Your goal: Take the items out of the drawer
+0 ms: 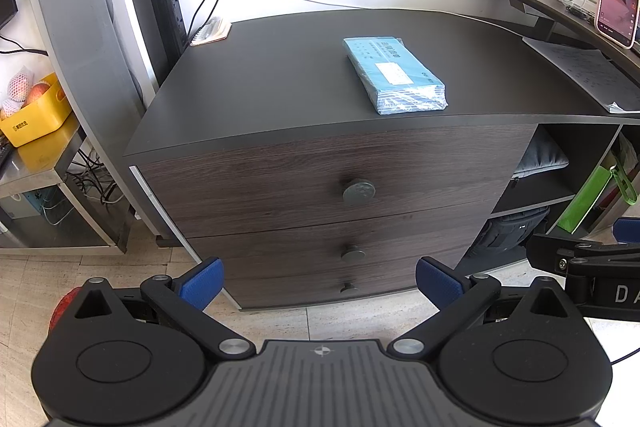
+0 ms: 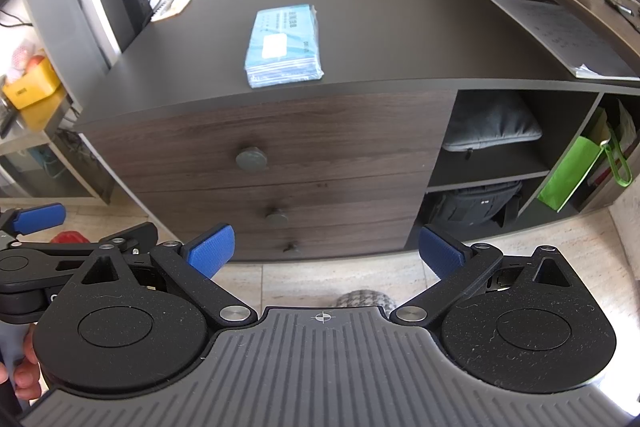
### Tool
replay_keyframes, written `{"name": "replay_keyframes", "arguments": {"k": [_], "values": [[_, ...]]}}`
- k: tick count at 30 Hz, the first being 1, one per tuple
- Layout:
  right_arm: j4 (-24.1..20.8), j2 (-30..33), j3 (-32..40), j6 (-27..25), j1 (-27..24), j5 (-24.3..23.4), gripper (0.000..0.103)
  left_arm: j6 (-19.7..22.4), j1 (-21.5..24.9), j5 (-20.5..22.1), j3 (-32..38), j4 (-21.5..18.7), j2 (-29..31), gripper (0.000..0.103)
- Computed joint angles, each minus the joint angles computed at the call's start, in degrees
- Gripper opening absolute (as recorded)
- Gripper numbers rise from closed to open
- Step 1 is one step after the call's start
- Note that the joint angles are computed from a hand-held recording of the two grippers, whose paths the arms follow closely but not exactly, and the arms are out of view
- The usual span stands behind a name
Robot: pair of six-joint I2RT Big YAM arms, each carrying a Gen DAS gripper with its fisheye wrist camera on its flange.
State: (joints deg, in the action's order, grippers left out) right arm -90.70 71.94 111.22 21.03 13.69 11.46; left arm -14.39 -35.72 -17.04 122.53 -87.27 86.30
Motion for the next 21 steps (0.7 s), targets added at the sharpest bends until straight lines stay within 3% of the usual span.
{"name": "replay_keyframes", "arguments": {"k": [21], "values": [[-0.35, 0.37, 0.46, -0.2, -0.11, -0.12, 0.101, 0.26, 0.33, 0.32, 0.4, -0.28, 0.29, 0.102]]}}
